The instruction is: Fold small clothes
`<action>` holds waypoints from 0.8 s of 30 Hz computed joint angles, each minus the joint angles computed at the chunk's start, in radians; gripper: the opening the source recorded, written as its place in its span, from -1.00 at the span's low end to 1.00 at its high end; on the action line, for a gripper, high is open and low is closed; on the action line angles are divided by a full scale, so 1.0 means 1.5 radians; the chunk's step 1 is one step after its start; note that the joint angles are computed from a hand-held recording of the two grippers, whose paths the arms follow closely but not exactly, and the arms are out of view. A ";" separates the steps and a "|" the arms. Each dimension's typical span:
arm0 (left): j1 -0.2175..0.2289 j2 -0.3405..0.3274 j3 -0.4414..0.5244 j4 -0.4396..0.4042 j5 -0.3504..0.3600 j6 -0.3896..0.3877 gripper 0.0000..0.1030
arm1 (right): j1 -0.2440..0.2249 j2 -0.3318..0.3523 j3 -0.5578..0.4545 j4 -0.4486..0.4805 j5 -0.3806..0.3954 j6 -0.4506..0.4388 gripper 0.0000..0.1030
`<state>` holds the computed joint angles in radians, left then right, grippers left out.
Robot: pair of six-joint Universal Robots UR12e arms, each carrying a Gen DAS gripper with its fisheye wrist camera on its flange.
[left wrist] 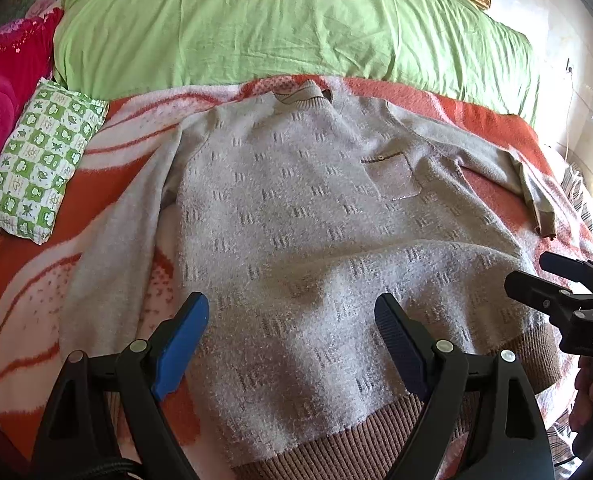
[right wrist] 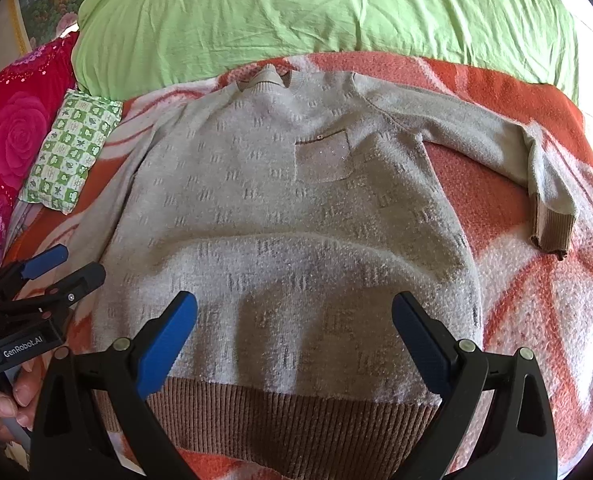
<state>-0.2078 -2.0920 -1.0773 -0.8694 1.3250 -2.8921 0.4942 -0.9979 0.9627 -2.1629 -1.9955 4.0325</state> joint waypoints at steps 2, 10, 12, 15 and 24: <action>0.002 0.001 -0.002 0.003 -0.004 -0.001 0.66 | 0.002 0.004 -0.005 0.003 -0.002 0.003 0.90; 0.003 -0.005 0.012 -0.028 -0.009 -0.003 0.66 | 0.000 0.004 -0.003 0.006 0.004 0.003 0.90; 0.002 -0.005 0.008 -0.017 -0.005 -0.001 0.66 | 0.001 0.002 0.000 0.004 0.003 0.003 0.90; 0.002 -0.006 0.007 -0.013 -0.004 0.000 0.66 | 0.000 0.002 0.000 0.004 0.005 0.003 0.90; 0.004 -0.012 0.024 -0.048 -0.011 -0.004 0.66 | -0.001 0.004 -0.003 0.007 0.005 0.004 0.90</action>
<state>-0.2025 -2.1101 -1.0412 -0.9412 1.3084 -2.8979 0.4933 -0.9926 0.9589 -2.1527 -1.9875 4.0390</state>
